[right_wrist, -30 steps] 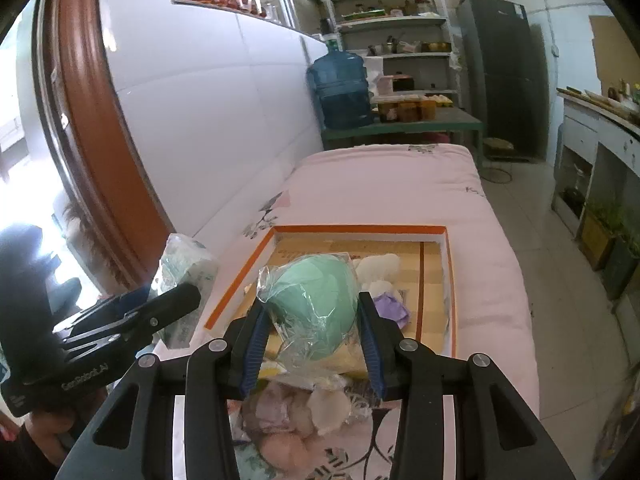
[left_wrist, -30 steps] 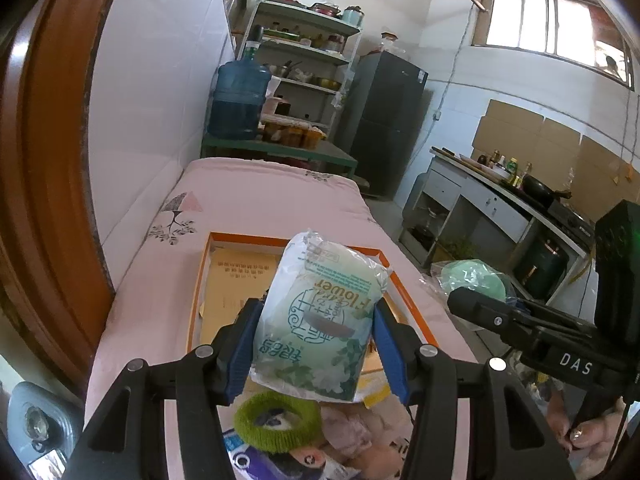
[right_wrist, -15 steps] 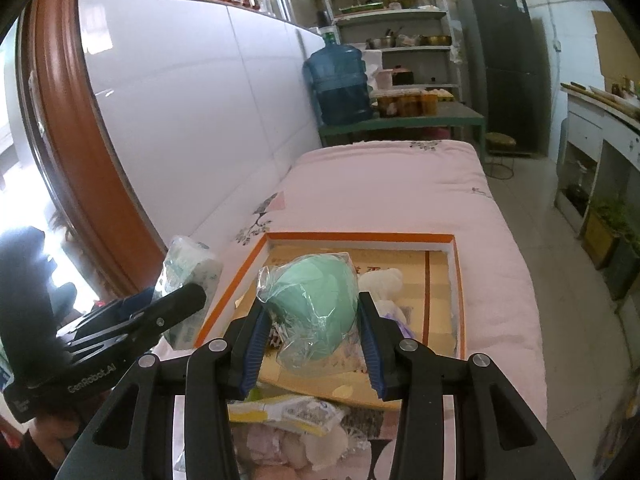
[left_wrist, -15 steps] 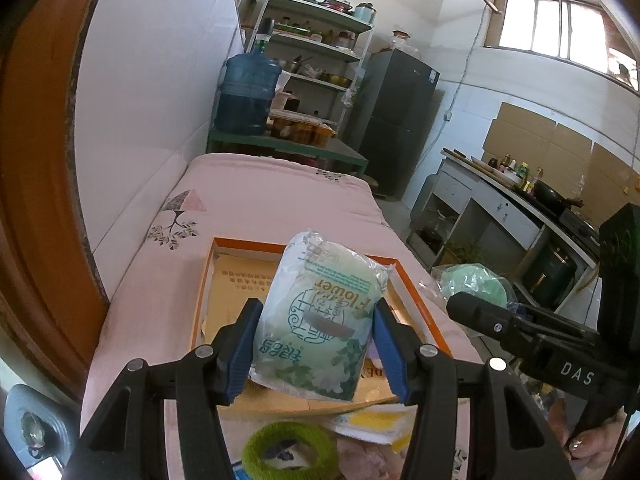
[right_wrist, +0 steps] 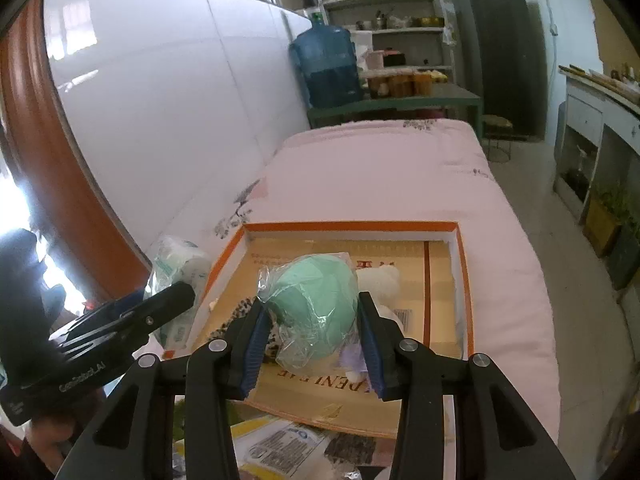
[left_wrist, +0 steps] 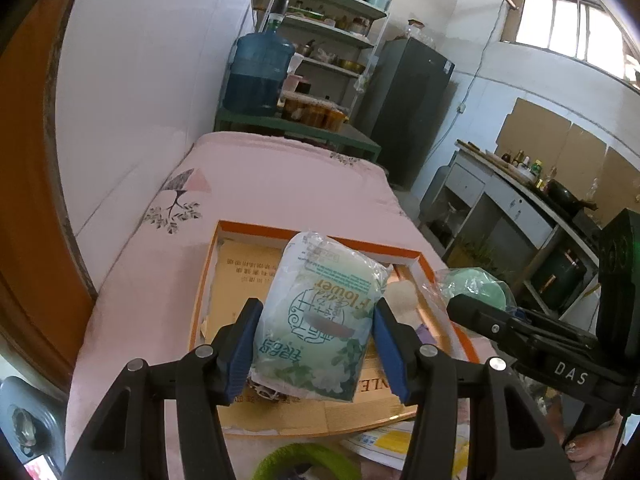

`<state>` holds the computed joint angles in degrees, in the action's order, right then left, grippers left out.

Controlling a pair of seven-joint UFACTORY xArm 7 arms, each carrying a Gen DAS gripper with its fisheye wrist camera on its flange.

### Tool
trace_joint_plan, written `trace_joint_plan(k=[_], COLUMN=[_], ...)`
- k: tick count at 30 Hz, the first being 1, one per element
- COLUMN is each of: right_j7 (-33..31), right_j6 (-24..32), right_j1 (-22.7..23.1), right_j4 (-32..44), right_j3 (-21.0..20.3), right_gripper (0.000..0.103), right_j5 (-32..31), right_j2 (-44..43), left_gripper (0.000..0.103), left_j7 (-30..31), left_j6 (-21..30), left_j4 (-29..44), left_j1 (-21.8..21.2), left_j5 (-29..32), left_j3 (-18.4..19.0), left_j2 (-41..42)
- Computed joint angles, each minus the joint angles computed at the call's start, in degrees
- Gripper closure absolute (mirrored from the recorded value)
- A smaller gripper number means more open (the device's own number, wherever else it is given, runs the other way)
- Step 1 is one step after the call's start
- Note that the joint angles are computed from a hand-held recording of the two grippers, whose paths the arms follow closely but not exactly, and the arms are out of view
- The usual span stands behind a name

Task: Organize soft objects
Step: 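Carry the tissue pack and green ball into the box and release them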

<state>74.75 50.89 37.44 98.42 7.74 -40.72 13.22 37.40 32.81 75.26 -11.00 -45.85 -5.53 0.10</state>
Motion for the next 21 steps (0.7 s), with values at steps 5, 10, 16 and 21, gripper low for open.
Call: trace_joint_plan(k=[5,10,16,21], right_j7=[-1.9,-4.7,-7.7,-9.1], right_j6=[-1.6,-3.1,-4.4,-4.8], right_j1=[-0.9,-1.3,-1.1,-0.7], right_j4=[0.1,1.2,2.0,2.9], right_j3=[-0.2,-0.8,-1.7,-2.4], right_gripper=[0.059,0.06,0.059,0.059], right_j5=[2.4,5.4,8.5,9.9], right_j2=[1.6,3.9,6.0,7.1], left_gripper=[0.048,0.048,0.048,0.048], left_j7=[-1.5,-3.6,-5.3,-5.9], left_j6=[-1.9,-3.0,-3.3,-3.3], left_j4=[0.6,1.3,1.5,2.0], left_j1=[0.1,0.6,1.4,2.0], left_j5=[1.7,3.8,5.8,6.3], left_j3=[-0.4,-1.0,-1.6,-2.0], left_j2=[2.1,4.1,5.5,6.4])
